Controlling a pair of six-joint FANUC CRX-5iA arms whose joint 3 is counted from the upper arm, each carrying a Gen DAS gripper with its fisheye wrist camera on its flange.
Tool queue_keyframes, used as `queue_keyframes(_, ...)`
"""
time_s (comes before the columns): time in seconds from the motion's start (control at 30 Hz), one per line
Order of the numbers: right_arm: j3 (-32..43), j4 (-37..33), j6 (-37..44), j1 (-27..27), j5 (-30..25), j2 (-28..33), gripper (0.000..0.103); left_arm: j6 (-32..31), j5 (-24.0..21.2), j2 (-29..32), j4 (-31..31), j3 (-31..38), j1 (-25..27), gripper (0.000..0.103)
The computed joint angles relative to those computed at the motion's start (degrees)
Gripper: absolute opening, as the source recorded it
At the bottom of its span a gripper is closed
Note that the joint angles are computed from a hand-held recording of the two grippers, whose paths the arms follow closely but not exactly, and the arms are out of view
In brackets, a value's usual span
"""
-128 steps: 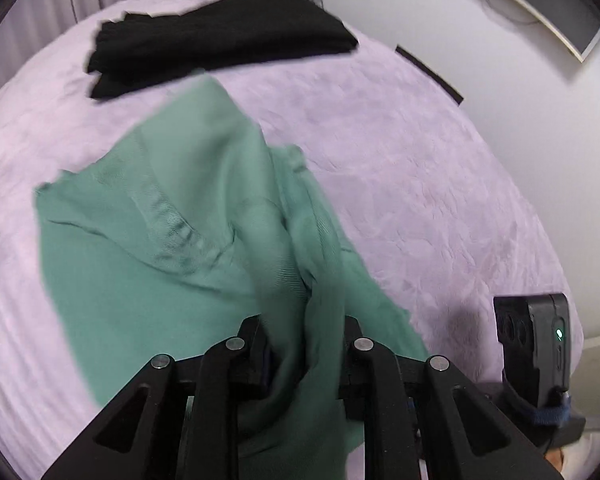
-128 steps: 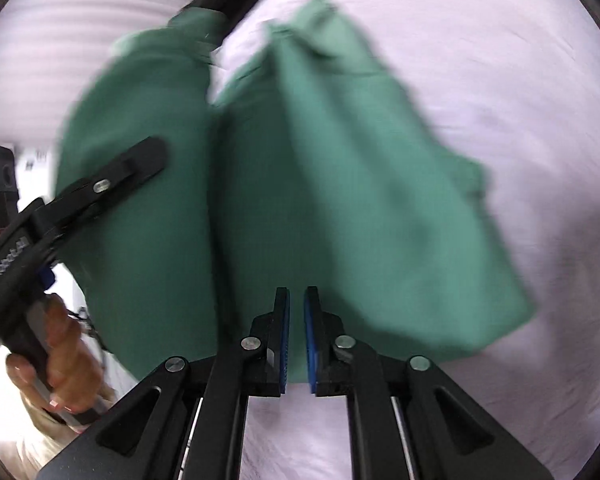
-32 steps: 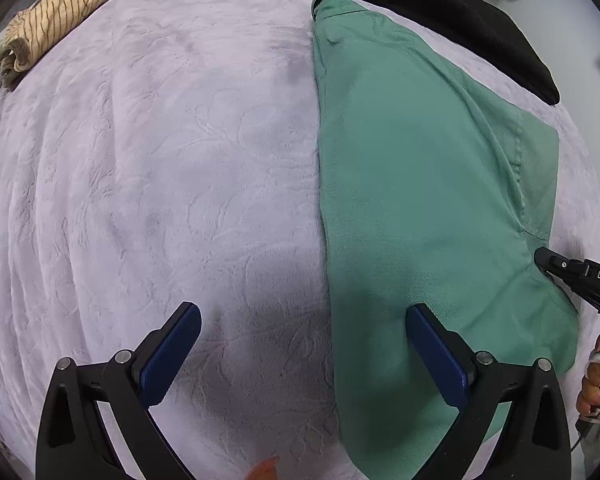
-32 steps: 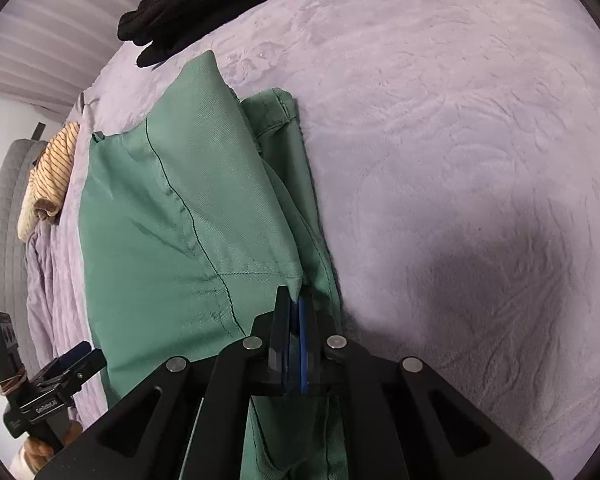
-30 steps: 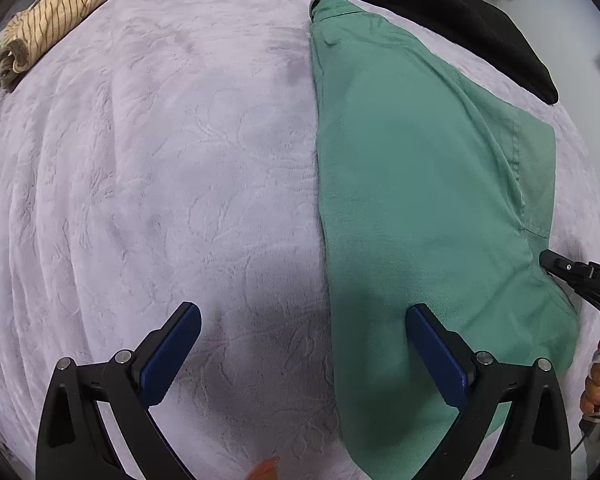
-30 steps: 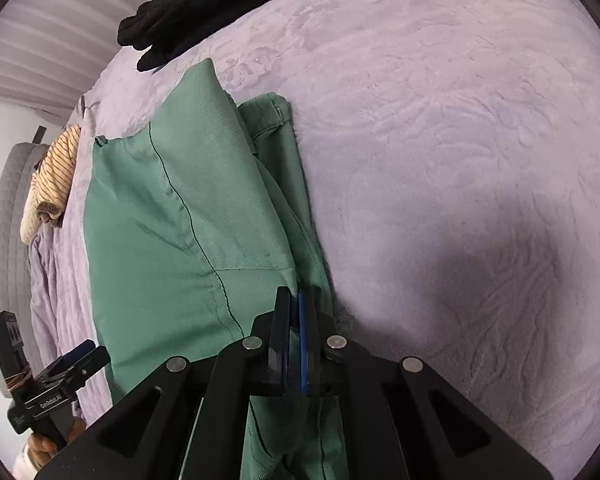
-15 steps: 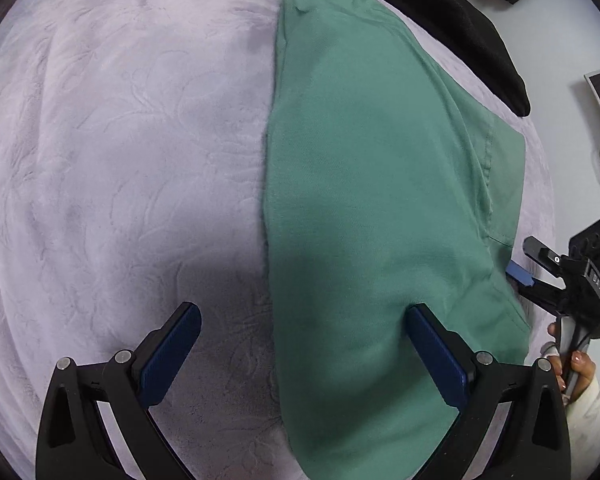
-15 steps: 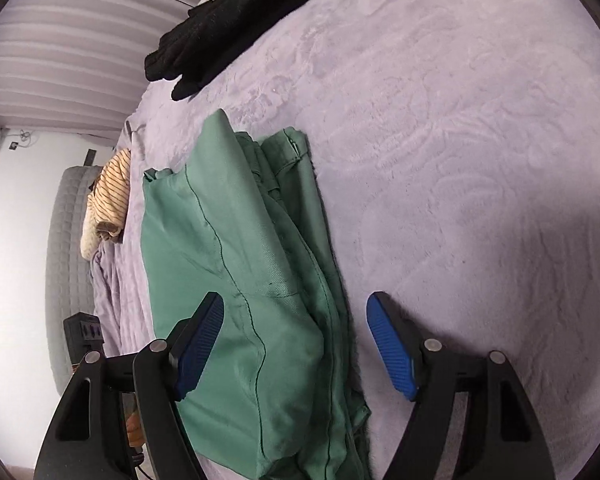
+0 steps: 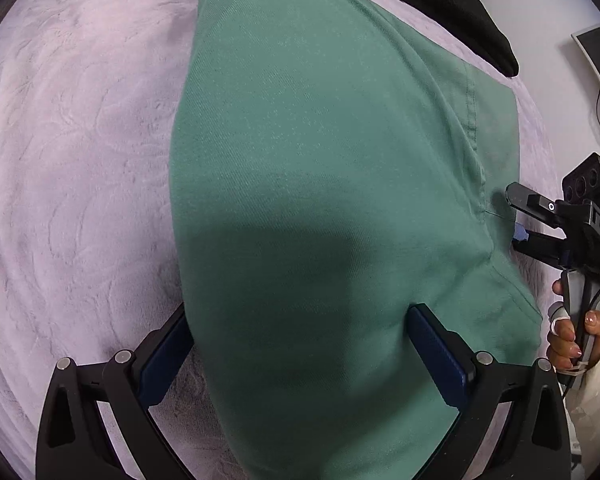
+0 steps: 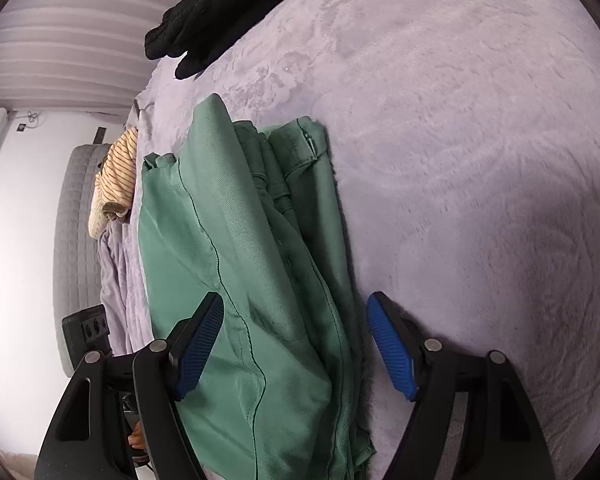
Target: Fold large clothes
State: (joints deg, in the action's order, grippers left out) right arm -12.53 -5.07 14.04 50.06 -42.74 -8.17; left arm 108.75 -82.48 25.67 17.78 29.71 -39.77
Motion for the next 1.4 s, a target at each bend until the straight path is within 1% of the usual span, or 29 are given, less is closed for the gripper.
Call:
queue_keyframes(0.2, 0.8, -3.5, 4.1, -1.9, 1.8, 1.2, 0.078, -0.6, -0.3, 1.6, 0.5, 1.5, -0.1, 0.103)
queue_keyframes(0.33, 2.9, -6.8, 8.5, -3.5, 2.1, 3.1, 0.078, -0.4, -0.8, 2.9, 0.3, 3.1, -0.3, 0.103)
queue_keyframes(0.4, 3.8, -7.9, 10.1, -4.1, 2.0, 4.0, 0.078, -0.7, -0.5, 2.1, 0.4, 2.0, -0.1, 0.103)
queue_keyframes(0.73, 2.0, -9.6, 10.2, -4.5, 5.4, 3.6, 0.077, -1.1, -0.3, 3.2, 0.4, 3.1, -0.3, 0.103)
queue_keyframes(0.8, 2.1, -9.5, 9.4, -4.5, 4.5, 3.7, 0.063, -0.8, -1.3, 4.8, 0.4, 5.4, -0.7, 0.103)
queue_keyframes(0.83, 2.0, -9.9, 9.1, -4.6, 4.6, 3.6, 0.045, -0.8, -1.4, 4.9, 0.3, 5.7, -0.8, 0.100)
queue_keyframes(0.87, 1.1, -10.4, 8.6, -4.5, 5.9, 3.0, 0.038, -0.9, -1.2, 4.7, 0.1, 5.8, -0.9, 0.097)
queue_keyframes(0.9, 0.1, -10.2, 7.5, -4.2, 7.5, 2.4, 0.035, -1.0, -0.6, 4.2, 0.0, 5.4, -1.0, 0.089)
queue_keyframes(0.93, -0.7, -10.1, 6.8, -3.9, 8.9, 1.8, 0.028, -1.3, 0.2, 3.6, 0.1, 4.8, -0.9, 0.079)
queue_keyframes(0.97, -1.3, -10.2, 6.3, -3.6, 10.4, 1.2, 0.025, -1.5, 1.3, 2.6, 0.5, 3.7, -0.7, 0.074)
queue_keyframes(1.03, -2.7, -12.2, 6.6, -3.3, 14.0, -0.4, 0.022, -2.1, 3.6, 0.6, 2.2, 1.0, 0.0, 0.054)
queue_keyframes(1.1, -3.7, -13.2, 6.4, -2.7, 17.1, -1.8, 0.020, -2.9, 5.7, -1.4, 4.9, -1.7, 1.0, 0.045)
queue_keyframes(1.13, -4.1, -13.3, 6.0, -2.1, 18.6, -2.4, 0.020, -3.3, 6.4, -2.3, 5.6, -2.5, 1.2, 0.044)
queue_keyframes(1.17, -4.5, -12.2, 4.7, -1.2, 20.2, -3.0, 0.020, -3.5, 6.8, -3.0, 5.9, -2.9, 1.3, 0.044)
queue_keyframes(1.23, -5.6, -7.1, -0.6, 1.2, 22.7, -3.8, 0.020, -4.1, 7.3, -4.7, 6.5, -3.8, 1.5, 0.044)
queue_keyframes(1.3, -7.7, 1.6, -9.9, 4.1, 26.0, -4.8, 0.020, -5.0, 8.0, -6.8, 7.6, -5.7, 1.8, 0.044)
queue_keyframes(1.4, -11.4, 19.1, -27.9, 7.7, 29.2, -5.9, 0.020, -7.4, 8.4, -11.1, 9.6, -9.9, 2.8, 0.044)
